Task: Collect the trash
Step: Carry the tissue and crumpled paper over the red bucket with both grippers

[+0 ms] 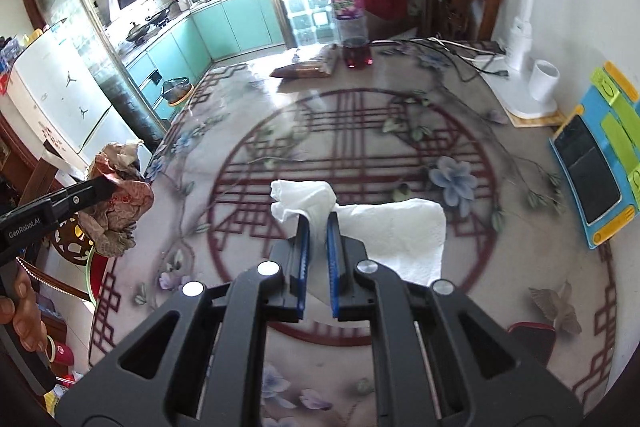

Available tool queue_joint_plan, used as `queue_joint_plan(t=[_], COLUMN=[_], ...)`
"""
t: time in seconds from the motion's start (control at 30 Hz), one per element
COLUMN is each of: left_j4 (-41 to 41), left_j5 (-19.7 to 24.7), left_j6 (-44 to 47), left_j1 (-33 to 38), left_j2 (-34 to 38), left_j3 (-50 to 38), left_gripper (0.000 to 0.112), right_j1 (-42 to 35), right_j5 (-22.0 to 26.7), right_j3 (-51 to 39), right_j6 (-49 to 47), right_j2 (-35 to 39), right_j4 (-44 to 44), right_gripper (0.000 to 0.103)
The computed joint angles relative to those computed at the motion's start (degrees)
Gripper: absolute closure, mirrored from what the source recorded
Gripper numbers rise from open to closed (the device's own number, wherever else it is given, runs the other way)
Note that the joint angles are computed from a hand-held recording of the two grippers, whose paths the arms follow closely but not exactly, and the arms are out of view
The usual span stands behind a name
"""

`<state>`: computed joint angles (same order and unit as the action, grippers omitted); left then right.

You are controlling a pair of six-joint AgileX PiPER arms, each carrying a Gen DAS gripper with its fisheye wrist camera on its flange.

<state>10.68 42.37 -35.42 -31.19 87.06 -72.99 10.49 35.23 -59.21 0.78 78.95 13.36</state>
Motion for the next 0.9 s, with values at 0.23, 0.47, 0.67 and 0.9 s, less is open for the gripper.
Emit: queue_joint_plan(t=[0.23, 0.47, 0.67, 0.9], left_j4=[-11.6, -26.2, -35.0, -36.6], left_j5=[-2.6, -1.8, 1.5, 2.1], left_j6=[17.1, 38.5, 57.5, 72.5], left_j1=[8.9, 24.6, 43.9, 63.5], left_j2=[-5.7, -10.4, -10.7, -7.5], left_j3=[5.9, 12.1, 16.8, 18.9], left_gripper=[0.102, 0.101, 0.101, 0.099], right_j1=[13.1, 28.4, 38.5, 45.0], right_j5=[0.6, 4.9, 7.8, 11.4], right_j3=[-1.9, -10.0, -22.6, -44.7], right_j6=[25.2, 44.0, 49.0, 41.7], right_j2=[0.3, 6.9, 17.5, 34.8], right_j4=[-17.6, -29.8, -31.8, -23.7], right_gripper=[0.094, 0.094, 0.094, 0.094])
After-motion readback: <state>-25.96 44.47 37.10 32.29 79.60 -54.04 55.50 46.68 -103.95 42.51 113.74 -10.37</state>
